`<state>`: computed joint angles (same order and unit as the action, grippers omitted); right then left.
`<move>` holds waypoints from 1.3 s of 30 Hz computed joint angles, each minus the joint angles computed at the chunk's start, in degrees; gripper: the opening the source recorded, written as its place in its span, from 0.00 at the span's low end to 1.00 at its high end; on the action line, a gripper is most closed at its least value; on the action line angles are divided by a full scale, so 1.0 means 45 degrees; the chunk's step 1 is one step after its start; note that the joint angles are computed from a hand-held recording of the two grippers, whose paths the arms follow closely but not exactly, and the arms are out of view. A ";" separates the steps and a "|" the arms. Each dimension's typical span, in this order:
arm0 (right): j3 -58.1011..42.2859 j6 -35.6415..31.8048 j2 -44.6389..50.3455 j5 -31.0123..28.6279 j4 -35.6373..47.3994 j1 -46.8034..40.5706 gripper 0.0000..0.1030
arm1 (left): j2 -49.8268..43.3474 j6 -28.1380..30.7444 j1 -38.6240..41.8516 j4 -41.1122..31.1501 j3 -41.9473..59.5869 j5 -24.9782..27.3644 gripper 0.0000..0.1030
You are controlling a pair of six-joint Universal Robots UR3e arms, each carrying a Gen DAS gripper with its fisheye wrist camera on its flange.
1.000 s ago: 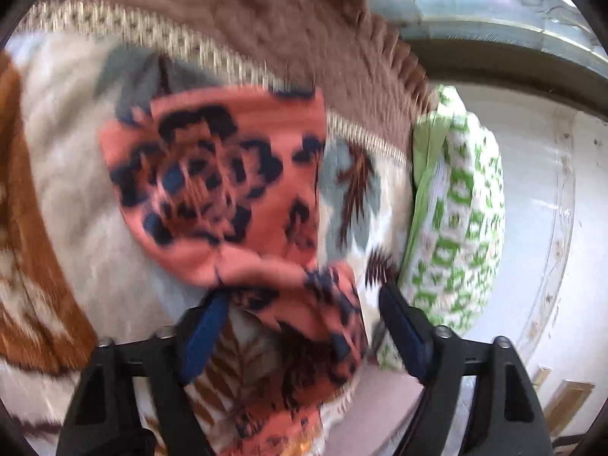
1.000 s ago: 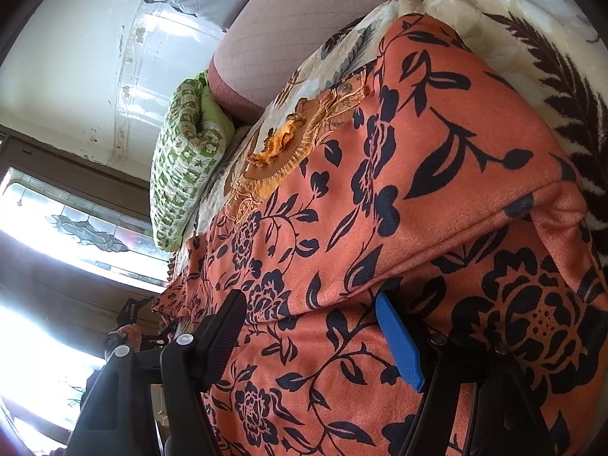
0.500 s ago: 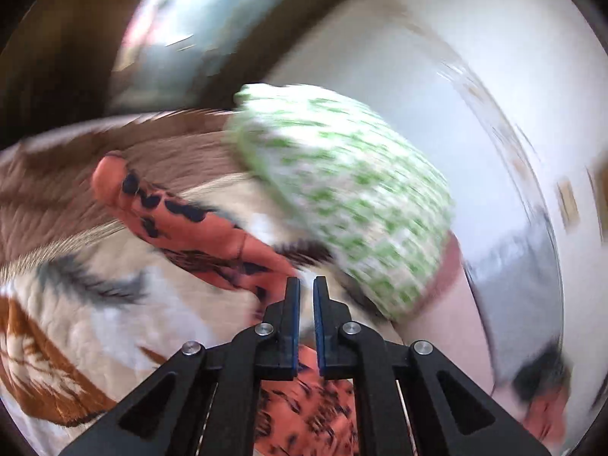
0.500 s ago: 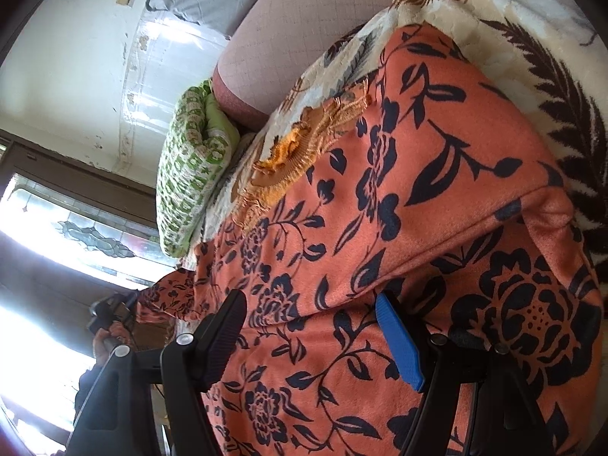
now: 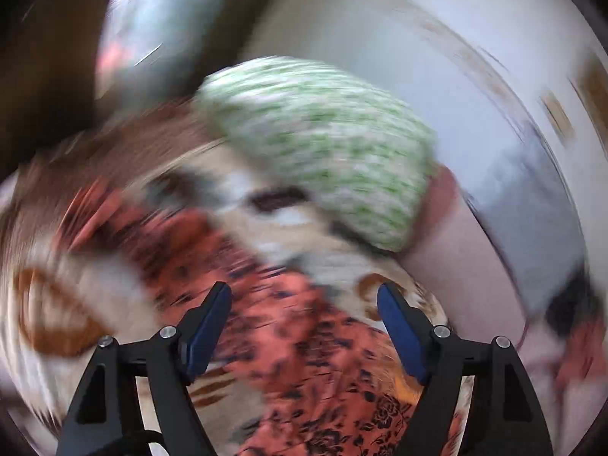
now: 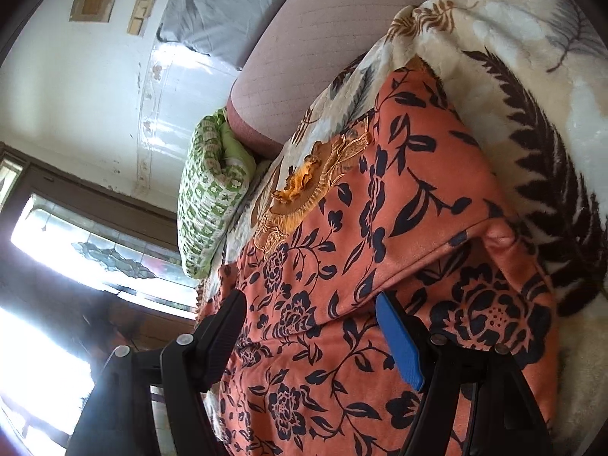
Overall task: Fold small clothes
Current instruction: 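Carry the sleeve across the shirt body with the left gripper and release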
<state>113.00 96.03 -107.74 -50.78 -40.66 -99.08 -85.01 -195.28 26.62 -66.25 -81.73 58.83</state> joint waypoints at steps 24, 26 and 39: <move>0.2224 0.1600 -0.1517 0.0368 -0.3820 0.2554 0.72 | -0.3955 -0.7465 0.5039 0.7104 -0.5515 -0.4971 0.87; 0.2296 0.1661 -0.1606 0.0388 -0.3977 0.2663 0.72 | -0.4412 -0.7717 0.4746 0.7963 -0.5242 -0.4118 0.86; 0.2732 0.1693 -0.2489 0.0719 -0.4251 0.2954 0.72 | -0.3535 -0.1361 0.2098 0.5042 -0.1453 -0.1651 0.06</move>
<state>125.29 103.65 -118.94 -47.54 -59.79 -85.78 -100.92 -201.41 36.06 -43.56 -88.27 51.40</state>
